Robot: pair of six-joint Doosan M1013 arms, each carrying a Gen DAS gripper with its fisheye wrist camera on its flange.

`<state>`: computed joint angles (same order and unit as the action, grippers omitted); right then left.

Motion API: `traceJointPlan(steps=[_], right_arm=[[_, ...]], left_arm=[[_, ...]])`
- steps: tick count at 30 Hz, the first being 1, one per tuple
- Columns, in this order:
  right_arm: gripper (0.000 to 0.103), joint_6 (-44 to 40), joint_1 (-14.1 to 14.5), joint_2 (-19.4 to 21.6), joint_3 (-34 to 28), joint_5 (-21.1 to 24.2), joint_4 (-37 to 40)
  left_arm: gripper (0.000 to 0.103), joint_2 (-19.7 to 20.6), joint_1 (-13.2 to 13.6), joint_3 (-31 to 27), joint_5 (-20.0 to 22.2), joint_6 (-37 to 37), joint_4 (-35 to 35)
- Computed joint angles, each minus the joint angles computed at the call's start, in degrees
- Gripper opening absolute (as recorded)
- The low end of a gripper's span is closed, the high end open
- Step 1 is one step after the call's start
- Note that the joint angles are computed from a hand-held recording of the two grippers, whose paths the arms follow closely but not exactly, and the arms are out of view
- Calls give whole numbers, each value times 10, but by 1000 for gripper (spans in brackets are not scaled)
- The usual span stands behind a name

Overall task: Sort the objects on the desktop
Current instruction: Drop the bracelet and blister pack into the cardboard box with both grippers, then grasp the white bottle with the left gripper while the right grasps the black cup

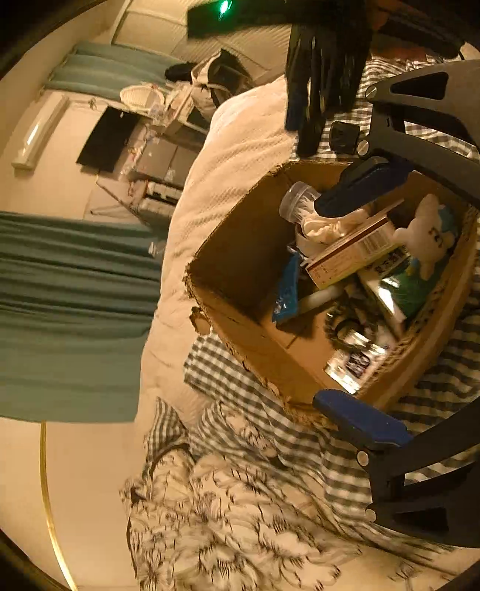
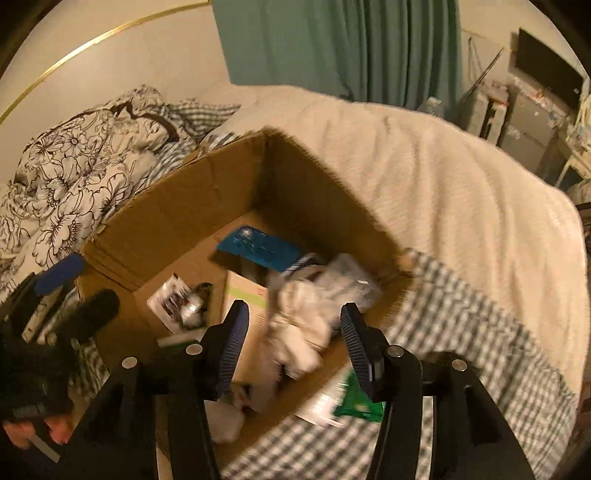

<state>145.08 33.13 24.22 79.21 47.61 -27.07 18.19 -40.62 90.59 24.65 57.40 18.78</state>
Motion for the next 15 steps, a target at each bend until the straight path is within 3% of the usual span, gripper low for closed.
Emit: traceJointPlan(steps=[3, 6, 11, 15], right_arm=[[53, 64, 18, -36, 32, 18, -100], [65, 127, 47, -83, 73, 42, -201], [82, 211, 90, -147, 133, 76, -319], [92, 306, 109, -197, 195, 71, -388]], left_arm=[[97, -17, -21, 5, 35, -102, 113], [103, -38, -43, 18, 47, -183, 193], [103, -59, -82, 29, 59, -260, 249], [103, -54, -119, 29, 73, -319, 284]])
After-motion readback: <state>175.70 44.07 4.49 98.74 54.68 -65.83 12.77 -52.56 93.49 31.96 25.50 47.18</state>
